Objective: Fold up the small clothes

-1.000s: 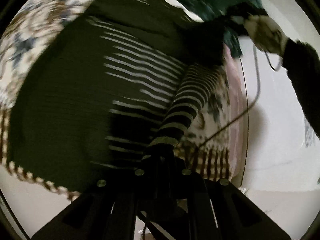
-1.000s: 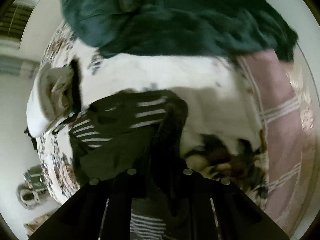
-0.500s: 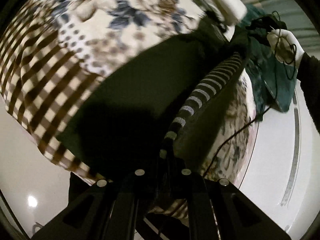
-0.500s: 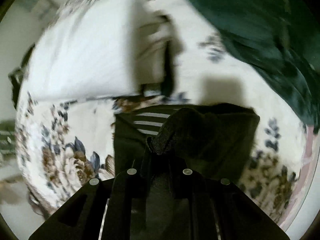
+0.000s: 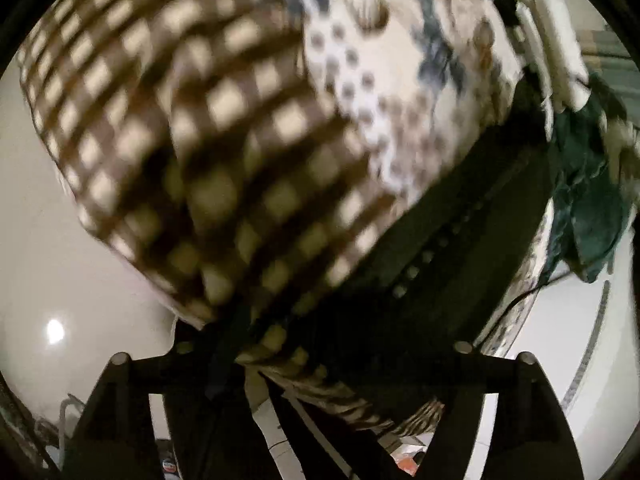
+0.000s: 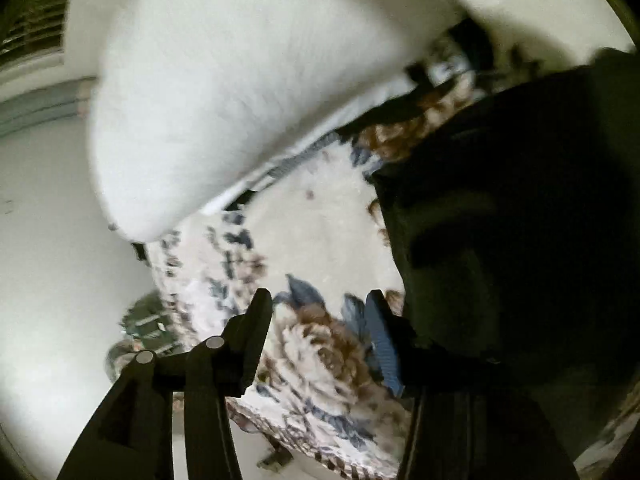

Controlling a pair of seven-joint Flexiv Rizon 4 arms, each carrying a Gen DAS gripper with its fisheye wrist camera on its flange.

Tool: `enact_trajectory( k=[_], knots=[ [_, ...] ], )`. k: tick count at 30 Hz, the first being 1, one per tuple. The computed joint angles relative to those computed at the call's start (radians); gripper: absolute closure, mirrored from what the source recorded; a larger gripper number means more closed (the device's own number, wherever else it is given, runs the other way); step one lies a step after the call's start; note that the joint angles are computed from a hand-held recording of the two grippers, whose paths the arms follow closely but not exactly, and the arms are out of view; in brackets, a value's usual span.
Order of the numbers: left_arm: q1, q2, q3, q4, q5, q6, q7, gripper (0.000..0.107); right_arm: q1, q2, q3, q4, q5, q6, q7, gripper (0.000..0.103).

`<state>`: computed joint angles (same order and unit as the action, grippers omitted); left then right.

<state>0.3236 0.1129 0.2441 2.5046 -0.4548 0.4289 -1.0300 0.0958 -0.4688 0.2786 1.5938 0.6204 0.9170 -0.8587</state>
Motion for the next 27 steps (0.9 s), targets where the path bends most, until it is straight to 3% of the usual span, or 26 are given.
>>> enact_trajectory(
  k=[6, 11, 14, 17, 21, 22, 23, 25, 27],
  knots=[
    [-0.065, -0.127, -0.095, -0.164, -0.161, -0.011, 0.065, 0.033, 0.072, 0.259, -0.085, 0.284, -0.303, -0.084, 0.126, 0.051],
    [-0.201, -0.312, -0.243, -0.341, -0.375, 0.129, 0.188, 0.033, 0.065, 0.406, -0.116, 0.509, -0.38, -0.011, 0.219, 0.051],
    [-0.283, -0.486, -0.328, -0.517, -0.399, 0.226, 0.185, 0.033, 0.043, 0.403, -0.142, 0.589, -0.383, 0.079, 0.235, 0.051],
    [-0.319, -0.629, -0.377, -0.674, -0.364, 0.224, 0.116, 0.033, 0.022, 0.364, -0.161, 0.615, -0.387, 0.149, 0.232, 0.051],
    [-0.364, -0.774, -0.412, -0.858, -0.272, 0.216, 0.021, 0.035, -0.032, 0.291, -0.152, 0.572, -0.264, 0.189, 0.108, 0.051],
    [-0.373, -0.788, -0.418, -0.879, -0.252, 0.229, 0.023, 0.046, -0.046, 0.276, -0.143, 0.559, -0.233, 0.195, 0.065, 0.051],
    [-0.388, -0.8, -0.416, -0.898, -0.216, 0.249, 0.03, 0.083, -0.054, 0.258, -0.138, 0.543, -0.222, 0.19, 0.034, 0.053],
    [-0.419, -0.829, -0.393, -0.946, -0.108, 0.261, 0.025, 0.085, -0.035, 0.234, -0.166, 0.546, -0.327, 0.187, 0.06, 0.073],
    [-0.408, -0.852, -0.402, -0.973, -0.082, 0.245, 0.025, 0.085, -0.048, 0.219, -0.163, 0.543, -0.339, 0.182, 0.05, 0.075]
  ],
)
